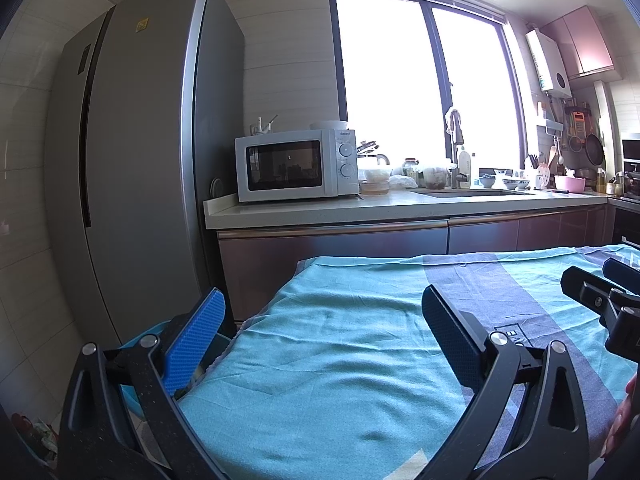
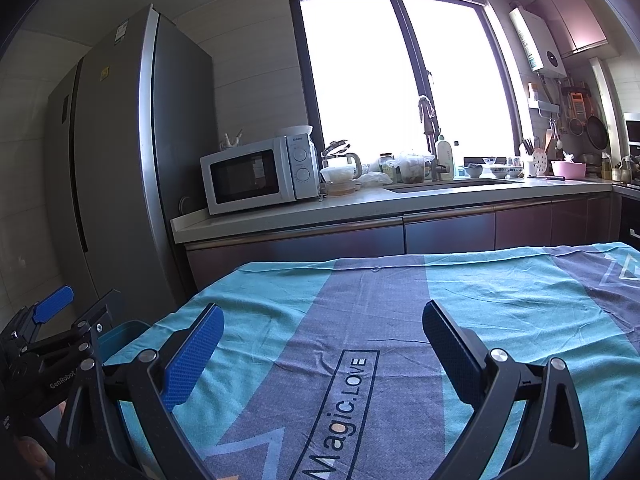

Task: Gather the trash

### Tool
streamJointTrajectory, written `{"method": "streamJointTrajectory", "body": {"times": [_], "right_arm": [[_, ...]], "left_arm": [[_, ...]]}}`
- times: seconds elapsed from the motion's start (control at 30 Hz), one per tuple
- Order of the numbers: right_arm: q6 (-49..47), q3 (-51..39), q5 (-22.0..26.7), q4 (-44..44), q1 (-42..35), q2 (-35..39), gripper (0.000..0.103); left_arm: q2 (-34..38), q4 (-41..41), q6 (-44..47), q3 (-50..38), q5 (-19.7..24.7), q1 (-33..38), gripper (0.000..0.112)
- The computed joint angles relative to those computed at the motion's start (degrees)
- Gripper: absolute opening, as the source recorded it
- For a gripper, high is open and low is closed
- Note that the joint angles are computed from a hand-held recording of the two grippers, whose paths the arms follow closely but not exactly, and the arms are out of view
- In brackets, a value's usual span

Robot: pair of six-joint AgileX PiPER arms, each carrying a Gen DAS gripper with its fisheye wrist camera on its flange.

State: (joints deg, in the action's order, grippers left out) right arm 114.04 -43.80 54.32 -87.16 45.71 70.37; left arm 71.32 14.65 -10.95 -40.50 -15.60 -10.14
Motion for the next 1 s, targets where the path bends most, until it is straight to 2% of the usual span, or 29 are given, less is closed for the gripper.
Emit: {"method": "streamJointTrajectory", "body": {"times": [0.4,1.0], "right_arm": [[-0.10,-0.13,0.01,0.07,-0.01,-0.10,0.096],[-0.10,0.02,-0.02,0.17,0.00,-0.41,0.096]], "left_arm": [[0.47,2.20,-2.04,-0.49,-0.02,0.37,0.097],[0.77,1.38,-1.20,-0.75,0.10,0.20,0.097]]}}
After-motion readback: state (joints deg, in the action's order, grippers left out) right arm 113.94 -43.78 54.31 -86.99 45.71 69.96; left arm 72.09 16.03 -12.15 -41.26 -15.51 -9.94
